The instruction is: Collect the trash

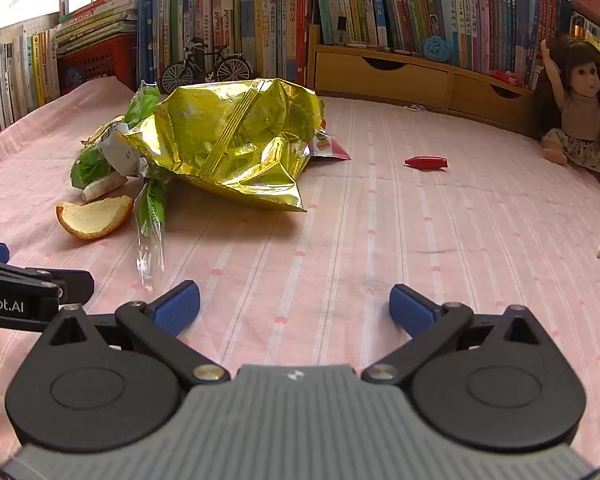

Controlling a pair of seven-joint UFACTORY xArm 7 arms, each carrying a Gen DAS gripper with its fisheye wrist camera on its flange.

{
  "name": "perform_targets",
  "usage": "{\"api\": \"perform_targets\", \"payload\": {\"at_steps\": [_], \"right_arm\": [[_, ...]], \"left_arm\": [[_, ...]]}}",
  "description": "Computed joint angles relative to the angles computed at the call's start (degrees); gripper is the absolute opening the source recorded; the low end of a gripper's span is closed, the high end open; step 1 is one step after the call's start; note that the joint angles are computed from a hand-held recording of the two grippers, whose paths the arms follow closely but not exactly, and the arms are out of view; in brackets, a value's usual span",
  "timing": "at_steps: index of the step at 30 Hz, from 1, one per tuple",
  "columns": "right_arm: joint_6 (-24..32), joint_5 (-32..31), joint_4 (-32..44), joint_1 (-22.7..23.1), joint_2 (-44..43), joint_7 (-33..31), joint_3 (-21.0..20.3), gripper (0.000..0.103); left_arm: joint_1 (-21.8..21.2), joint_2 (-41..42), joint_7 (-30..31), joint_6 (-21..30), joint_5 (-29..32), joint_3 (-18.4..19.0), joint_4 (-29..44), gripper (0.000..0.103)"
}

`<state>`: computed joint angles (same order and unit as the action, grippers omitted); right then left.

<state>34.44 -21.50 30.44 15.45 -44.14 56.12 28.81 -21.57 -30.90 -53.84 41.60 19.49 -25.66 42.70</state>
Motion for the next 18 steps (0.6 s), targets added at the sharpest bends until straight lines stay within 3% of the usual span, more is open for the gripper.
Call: {"api": "perform_targets", "payload": {"at_steps": [18], "right_arm": [[0.0,-0.2,-0.1,0.1,-0.2,0.2,0.0,0.103]], "left_arm": [[0.7,-0.2,-2.0,-0.8,2.2,-1.1,-0.9,0.103]]}}
